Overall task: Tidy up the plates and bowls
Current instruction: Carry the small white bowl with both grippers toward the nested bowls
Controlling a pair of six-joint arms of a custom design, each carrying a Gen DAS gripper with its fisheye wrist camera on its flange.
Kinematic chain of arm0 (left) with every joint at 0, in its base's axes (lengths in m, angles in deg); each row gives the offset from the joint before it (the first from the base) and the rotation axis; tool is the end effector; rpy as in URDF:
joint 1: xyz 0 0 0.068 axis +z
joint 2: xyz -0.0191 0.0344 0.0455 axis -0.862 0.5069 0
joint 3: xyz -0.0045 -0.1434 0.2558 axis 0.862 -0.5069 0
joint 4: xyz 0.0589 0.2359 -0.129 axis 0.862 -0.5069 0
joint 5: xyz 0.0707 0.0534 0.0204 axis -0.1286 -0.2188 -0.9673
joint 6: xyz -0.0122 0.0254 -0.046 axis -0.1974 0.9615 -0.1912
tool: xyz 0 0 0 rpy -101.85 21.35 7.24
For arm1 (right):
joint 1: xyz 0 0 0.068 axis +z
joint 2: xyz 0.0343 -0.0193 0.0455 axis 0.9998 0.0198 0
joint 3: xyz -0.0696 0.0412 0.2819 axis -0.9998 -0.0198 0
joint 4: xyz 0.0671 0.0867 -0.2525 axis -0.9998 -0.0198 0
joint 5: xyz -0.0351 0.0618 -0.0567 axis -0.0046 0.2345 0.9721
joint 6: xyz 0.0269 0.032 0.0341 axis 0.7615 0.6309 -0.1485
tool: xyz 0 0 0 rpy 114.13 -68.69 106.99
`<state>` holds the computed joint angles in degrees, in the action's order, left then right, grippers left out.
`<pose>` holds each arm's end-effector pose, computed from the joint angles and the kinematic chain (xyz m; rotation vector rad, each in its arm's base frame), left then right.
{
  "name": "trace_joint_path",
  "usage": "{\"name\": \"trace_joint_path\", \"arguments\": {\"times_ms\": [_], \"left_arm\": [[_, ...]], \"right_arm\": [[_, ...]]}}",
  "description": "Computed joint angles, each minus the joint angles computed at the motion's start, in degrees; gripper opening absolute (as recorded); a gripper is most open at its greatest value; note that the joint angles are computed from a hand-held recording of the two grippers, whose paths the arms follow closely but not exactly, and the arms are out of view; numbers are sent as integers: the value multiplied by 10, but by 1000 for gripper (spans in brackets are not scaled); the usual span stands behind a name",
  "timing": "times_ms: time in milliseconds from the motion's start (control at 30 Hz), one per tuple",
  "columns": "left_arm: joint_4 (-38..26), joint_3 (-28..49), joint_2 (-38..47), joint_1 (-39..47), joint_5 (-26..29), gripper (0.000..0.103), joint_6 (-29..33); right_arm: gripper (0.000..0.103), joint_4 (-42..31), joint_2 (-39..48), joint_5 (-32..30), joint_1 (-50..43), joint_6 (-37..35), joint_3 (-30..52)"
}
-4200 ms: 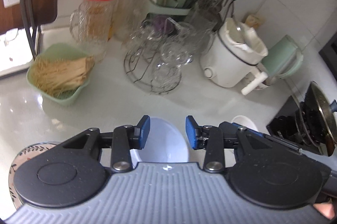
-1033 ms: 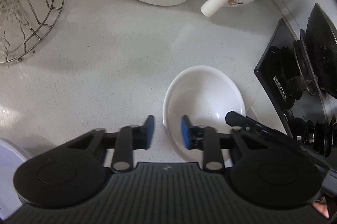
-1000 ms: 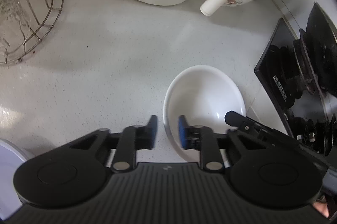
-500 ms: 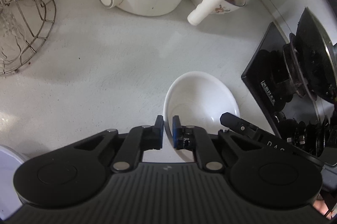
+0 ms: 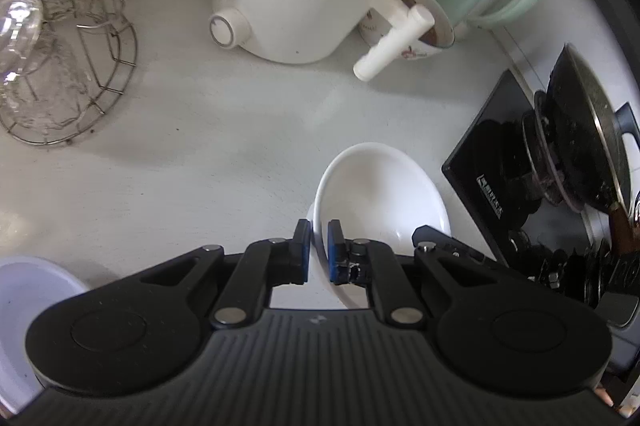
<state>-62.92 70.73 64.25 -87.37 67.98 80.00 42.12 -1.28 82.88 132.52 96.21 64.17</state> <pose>0.4136 -0.2365 0.1361 0.8362 2.7055 -0.7637 0.1716 0.1376 0.1226 1.0681 2.1551 0.3196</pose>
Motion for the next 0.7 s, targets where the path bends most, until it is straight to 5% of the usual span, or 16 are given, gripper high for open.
{"name": "trace_joint_path", "arguments": {"times_ms": [700], "left_arm": [[10,-142,-159,97,48,11,7]], "right_arm": [[13,-88,-22,37,89,16,95]]}}
